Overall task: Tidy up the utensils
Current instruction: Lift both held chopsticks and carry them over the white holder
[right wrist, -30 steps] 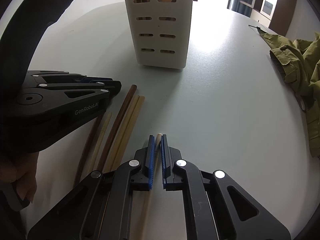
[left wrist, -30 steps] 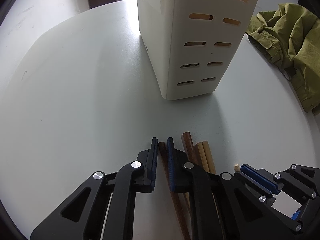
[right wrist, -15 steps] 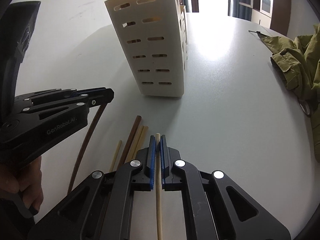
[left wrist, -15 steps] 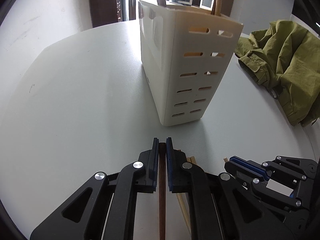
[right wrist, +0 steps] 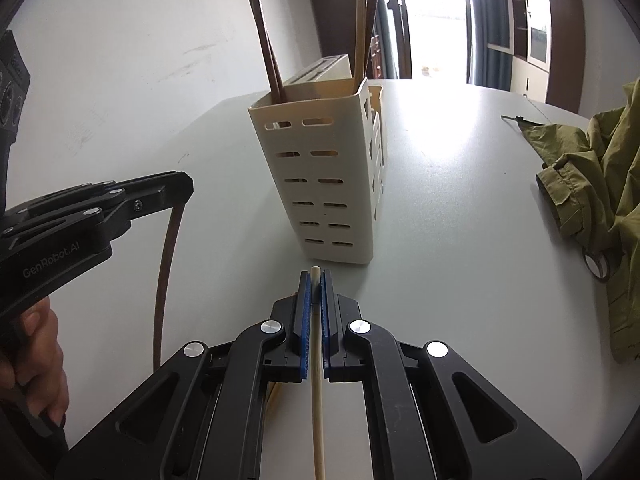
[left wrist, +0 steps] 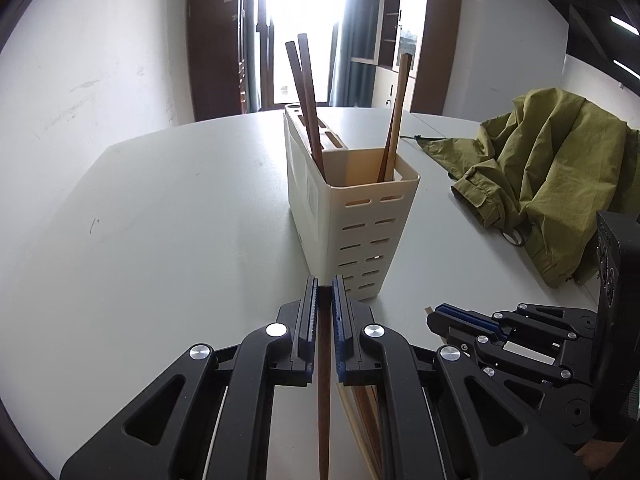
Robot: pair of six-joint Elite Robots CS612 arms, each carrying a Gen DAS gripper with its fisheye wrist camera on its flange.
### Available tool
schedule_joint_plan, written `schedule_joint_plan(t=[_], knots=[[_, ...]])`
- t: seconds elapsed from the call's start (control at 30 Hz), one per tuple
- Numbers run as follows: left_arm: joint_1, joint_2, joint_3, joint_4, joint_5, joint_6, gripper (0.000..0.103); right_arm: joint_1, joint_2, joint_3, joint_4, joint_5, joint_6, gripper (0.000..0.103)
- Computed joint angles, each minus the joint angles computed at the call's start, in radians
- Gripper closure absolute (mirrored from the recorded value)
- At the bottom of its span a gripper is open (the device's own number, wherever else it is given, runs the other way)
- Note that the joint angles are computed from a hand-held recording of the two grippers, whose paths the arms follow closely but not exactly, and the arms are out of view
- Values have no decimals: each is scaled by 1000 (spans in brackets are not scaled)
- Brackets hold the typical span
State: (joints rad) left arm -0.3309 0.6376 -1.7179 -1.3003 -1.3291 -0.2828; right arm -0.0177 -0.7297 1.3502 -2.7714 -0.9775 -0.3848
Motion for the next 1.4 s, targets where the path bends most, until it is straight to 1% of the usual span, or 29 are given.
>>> schedule_joint_plan(t=[0.1, 0.2, 0.4, 0.5, 0.63, 0.8, 1.1, 1.3, 1.4], knots=[[-6, 0, -12, -25, 18, 3, 96, -9, -5, 10, -45, 49, 26, 98], [-16, -1, -22, -48, 42, 13, 96, -15, 1, 2, -82, 88, 52, 98], [-31, -8, -32, -101, 82, 39, 97, -28, 10, 3, -202, 157, 121, 98], [-34, -12, -29, -131, 100, 43, 97, -35, 21, -8, -275, 189, 172, 98], [-32, -17, -26, -170, 112, 44, 97, -44, 42, -31, -403, 232, 265, 98], [-37, -24, -18, -214, 135, 59, 97, -51, 71, -76, -515, 271, 368, 98], [-40, -52, 25, -323, 153, 98, 97, -51, 125, -169, -651, 290, 485, 98], [-44, -78, 71, -412, 156, 124, 97, -49, 173, -261, -741, 296, 566, 98], [-45, -86, 89, -451, 159, 138, 97, -49, 201, -314, -798, 304, 621, 98]])
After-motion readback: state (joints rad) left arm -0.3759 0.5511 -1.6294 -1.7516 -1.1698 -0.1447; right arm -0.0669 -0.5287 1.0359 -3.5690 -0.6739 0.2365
